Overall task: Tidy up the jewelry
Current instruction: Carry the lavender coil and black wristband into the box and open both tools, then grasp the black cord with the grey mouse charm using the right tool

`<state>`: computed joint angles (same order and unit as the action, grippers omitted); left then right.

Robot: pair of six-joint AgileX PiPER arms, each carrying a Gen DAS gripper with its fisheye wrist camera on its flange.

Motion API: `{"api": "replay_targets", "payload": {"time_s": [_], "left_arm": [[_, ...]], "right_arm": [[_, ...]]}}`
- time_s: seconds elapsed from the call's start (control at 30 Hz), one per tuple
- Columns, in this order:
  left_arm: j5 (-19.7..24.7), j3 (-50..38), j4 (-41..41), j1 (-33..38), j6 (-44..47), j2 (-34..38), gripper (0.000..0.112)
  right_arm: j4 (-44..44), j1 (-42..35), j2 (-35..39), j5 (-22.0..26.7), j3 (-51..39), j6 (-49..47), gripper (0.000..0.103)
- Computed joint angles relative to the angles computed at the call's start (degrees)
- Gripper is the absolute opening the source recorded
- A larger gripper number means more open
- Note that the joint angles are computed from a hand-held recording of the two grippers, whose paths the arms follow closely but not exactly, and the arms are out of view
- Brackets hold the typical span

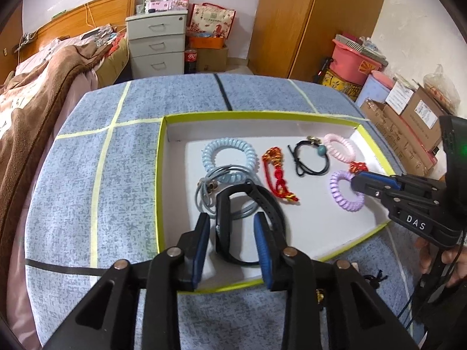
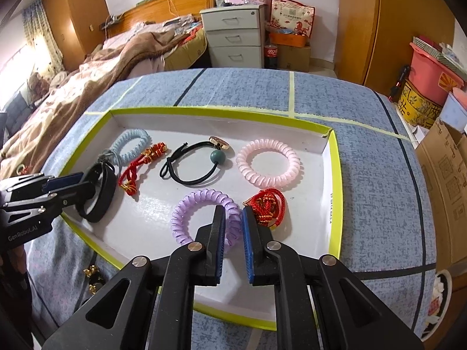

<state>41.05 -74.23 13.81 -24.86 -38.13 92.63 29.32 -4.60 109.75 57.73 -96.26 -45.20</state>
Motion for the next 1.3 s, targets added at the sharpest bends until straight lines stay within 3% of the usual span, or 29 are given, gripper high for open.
{"api": "replay_targets", "payload": {"time_s": [0.2, 0.3, 0.67, 1.13, 1.3], "left_arm": [[-0.17, 3.22, 4.93, -3.21, -6.30, -4.02, 0.039], [2.73, 4.72, 14.70, -7.76, -15.20, -5.87, 0.044], [1.96, 9.60, 17.32, -13.33, -21.90, -11.17, 0.046], [1.45, 14.66, 17.96, -14.74, -26.82, -14.38, 0.046], [1.02, 14.48, 17.16, -14.74, -26.09, -13.95, 0.046]], "right_arm": [[3.06, -1.64, -3.40, 0.03, 3.58, -3.16, 0.021], [5.28, -3.09, -6.09, 0.25, 6.24, -5.62, 0.021], [15.76, -7.41, -16.07, 6.77, 17.60, -17.45, 0.021], [10.65, -0.79, -15.22, 2.97, 23.80, -15.94, 0.021], [11.30, -1.64, -15.30, 4.25, 24.21, -17.04, 0.022]]}}
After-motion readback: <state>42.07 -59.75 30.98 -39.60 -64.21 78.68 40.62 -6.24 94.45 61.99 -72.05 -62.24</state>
